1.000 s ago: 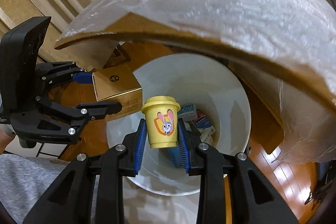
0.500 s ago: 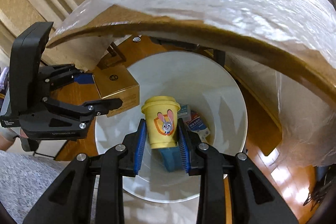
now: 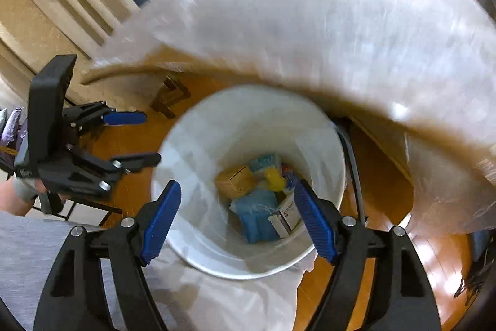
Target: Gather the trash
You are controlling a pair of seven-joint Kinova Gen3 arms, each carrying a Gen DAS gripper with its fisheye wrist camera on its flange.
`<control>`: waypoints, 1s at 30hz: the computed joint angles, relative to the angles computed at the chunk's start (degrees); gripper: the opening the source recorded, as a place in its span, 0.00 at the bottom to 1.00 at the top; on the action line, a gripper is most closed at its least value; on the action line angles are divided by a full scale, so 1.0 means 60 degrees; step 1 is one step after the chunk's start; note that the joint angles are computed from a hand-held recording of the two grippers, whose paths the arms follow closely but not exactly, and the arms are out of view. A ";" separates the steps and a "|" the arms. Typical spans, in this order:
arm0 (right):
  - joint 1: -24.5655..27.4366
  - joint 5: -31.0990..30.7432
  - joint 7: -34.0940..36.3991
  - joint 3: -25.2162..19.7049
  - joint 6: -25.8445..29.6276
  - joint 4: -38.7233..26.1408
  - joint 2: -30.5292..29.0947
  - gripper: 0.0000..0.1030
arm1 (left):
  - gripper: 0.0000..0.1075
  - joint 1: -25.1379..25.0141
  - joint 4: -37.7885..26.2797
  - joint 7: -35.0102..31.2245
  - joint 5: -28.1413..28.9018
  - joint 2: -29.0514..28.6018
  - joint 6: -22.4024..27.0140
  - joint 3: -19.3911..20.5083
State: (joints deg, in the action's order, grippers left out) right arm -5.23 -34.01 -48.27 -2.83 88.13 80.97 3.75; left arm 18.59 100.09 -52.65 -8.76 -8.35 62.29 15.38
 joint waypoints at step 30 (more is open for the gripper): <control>-0.1426 0.5376 -0.6127 -0.0021 -0.1710 -0.8471 0.5635 0.96 | 0.95 -0.1911 -0.3036 0.0133 -0.1463 0.2753 -0.0517 -0.3378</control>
State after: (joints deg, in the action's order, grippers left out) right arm -13.79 -1.75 -85.04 -2.96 77.87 30.14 37.56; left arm 7.13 81.87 -51.86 -17.54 8.17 59.19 -4.89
